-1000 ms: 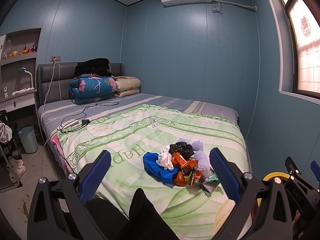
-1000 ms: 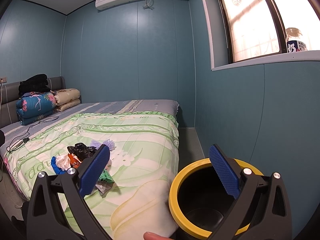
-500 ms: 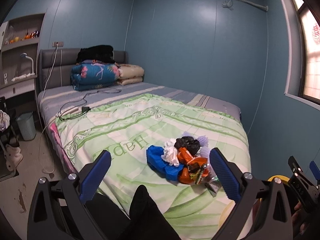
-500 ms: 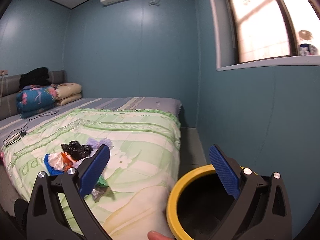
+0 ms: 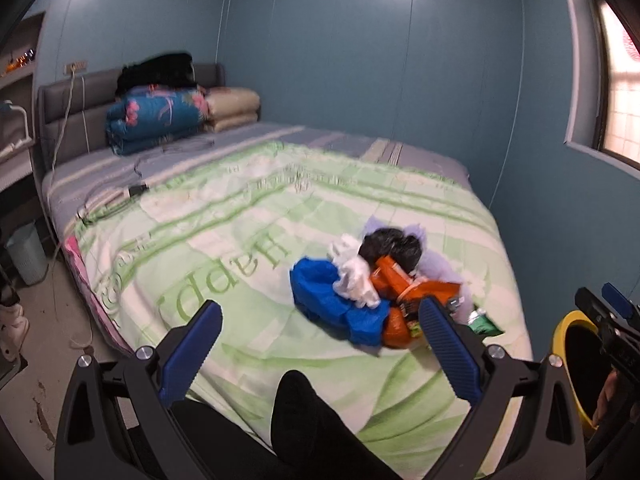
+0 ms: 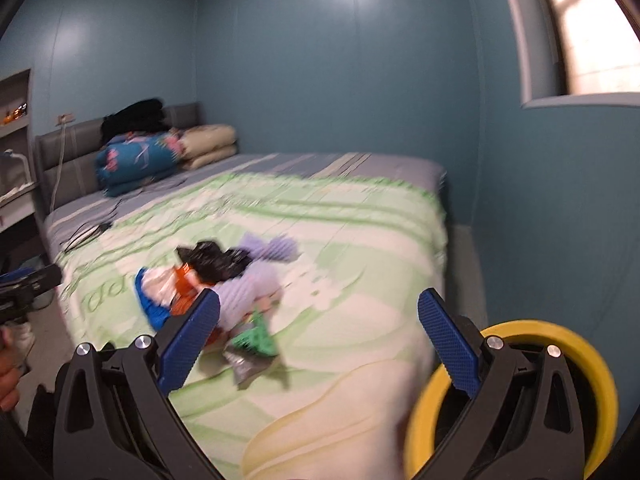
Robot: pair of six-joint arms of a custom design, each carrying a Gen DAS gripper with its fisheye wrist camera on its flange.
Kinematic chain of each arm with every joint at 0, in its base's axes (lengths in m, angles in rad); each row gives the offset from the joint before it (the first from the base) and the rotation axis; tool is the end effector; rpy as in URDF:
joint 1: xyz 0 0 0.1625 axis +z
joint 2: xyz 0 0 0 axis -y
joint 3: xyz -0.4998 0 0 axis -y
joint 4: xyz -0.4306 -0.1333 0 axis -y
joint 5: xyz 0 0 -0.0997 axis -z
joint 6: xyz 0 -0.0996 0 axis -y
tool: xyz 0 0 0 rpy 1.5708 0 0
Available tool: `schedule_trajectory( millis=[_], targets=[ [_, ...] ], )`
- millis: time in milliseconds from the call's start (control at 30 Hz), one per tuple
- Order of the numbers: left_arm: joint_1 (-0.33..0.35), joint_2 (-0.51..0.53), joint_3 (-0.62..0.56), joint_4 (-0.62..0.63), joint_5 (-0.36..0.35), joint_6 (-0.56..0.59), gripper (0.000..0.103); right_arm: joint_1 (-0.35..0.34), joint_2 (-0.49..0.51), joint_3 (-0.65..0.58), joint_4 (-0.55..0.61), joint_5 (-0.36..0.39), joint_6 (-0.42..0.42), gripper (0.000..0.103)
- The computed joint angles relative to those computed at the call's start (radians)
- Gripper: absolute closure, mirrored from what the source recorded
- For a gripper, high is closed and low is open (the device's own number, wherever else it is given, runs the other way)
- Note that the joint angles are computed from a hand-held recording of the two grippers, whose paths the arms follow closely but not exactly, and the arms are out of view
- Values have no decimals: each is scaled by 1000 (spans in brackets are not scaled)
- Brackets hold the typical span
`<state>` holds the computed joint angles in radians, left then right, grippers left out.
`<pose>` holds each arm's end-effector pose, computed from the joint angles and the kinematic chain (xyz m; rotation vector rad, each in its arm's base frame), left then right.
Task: Collect trash
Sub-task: 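Reach the left tool to the blue bag while the right tool reaches the green packet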
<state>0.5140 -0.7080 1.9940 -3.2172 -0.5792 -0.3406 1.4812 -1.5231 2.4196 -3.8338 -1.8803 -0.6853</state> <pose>-0.4274 -0.4901 0.0584 0.6062 2.2798 -1.1442 0.0662 -0.4134 0.4038 0.3421 -1.9749 1.3814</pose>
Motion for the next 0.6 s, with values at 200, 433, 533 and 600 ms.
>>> schedule_trajectory(
  millis=[200, 433, 533, 600],
  targets=[
    [84, 3, -44, 88, -84, -47, 8, 1, 62, -19, 68, -28, -52, 8],
    [146, 20, -122, 207, -168, -14, 8, -17, 95, -46, 199, 20, -104, 8],
    [165, 40, -153, 216, -174, 10, 8, -32, 97, -67, 275, 45, -94, 8],
    [185, 45, -167, 210, -197, 9, 8, -38, 102, -82, 312, 48, -76, 8]
  ],
)
